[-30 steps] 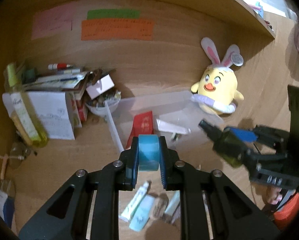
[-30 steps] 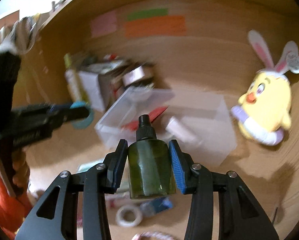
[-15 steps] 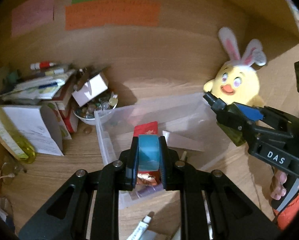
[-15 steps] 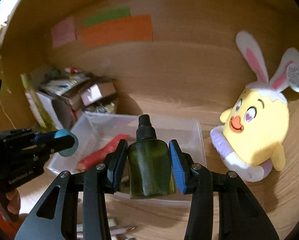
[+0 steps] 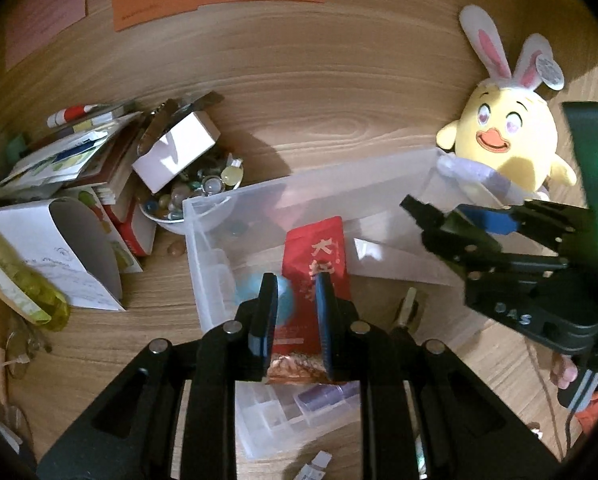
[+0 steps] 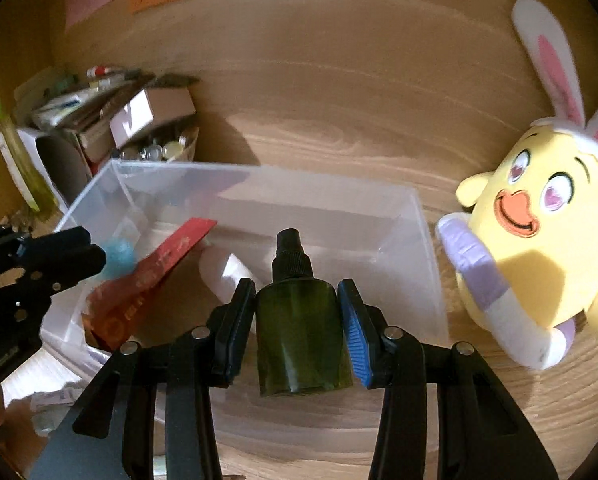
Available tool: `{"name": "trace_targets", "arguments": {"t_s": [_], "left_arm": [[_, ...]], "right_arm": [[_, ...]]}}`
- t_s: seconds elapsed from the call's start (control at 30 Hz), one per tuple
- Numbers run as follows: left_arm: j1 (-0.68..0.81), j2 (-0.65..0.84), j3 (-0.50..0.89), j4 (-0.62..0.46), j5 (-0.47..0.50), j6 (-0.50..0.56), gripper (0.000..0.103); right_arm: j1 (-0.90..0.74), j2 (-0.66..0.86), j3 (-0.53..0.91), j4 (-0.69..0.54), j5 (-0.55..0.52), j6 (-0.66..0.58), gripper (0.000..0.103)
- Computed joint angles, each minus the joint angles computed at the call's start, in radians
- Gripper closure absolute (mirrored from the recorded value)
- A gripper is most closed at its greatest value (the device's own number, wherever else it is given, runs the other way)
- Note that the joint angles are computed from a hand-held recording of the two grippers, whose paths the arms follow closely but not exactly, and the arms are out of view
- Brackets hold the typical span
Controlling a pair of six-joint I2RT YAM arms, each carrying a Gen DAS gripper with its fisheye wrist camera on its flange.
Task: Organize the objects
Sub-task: 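Place the blue tape roll and green spray bottle into the clear box with both grippers, then grasp the white ointment tube with the left gripper while the right gripper grasps the white tape roll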
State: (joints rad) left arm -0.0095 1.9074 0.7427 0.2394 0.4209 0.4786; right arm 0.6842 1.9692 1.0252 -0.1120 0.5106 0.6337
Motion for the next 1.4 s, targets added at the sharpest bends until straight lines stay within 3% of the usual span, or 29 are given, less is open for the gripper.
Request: {"name": "trace_targets", "arguments": {"t_s": [0.2, 0.27, 0.43, 0.53, 0.77, 0.97, 1.1, 1.23, 1.4], "left_arm": [[0.048, -0.078, -0.048, -0.024, 0.048, 0.028, 0.054], [0.070, -0.122, -0.081, -0.021, 0.069, 0.042, 0.049], [0.154, -0.252, -0.170, -0.033, 0.141, 0.084, 0.019], [0.221, -0.315, -0.208, -0.068, 0.202, 0.129, 0.012], [0.366, -0.331, -0.241, -0.168, 0.279, 0.276, 0.011], [0.430, -0.210, -0.242, -0.162, 0.268, 0.385, 0.012], [0.419, -0.100, -0.210, -0.176, 0.215, 0.436, 0.035], [0.394, -0.020, -0.180, -0.175, 0.172, 0.449, 0.050], [0.362, 0.028, -0.173, -0.148, 0.142, 0.451, 0.056]], "right_arm": [[0.010, -0.003, 0.021, -0.053, -0.017, 0.028, 0.063], [0.022, -0.032, 0.009, -0.058, -0.015, 0.038, 0.057], [0.100, -0.152, -0.055, -0.077, 0.066, 0.074, 0.041], [0.166, -0.231, -0.108, -0.080, 0.123, 0.105, 0.028], [0.353, -0.347, -0.209, -0.115, 0.251, 0.226, 0.022], [0.477, -0.341, -0.268, -0.127, 0.276, 0.377, 0.022], [0.544, -0.271, -0.270, -0.126, 0.267, 0.460, 0.022], [0.589, -0.181, -0.252, -0.108, 0.235, 0.506, 0.022], [0.599, -0.114, -0.262, -0.015, 0.174, 0.508, 0.022]]}}
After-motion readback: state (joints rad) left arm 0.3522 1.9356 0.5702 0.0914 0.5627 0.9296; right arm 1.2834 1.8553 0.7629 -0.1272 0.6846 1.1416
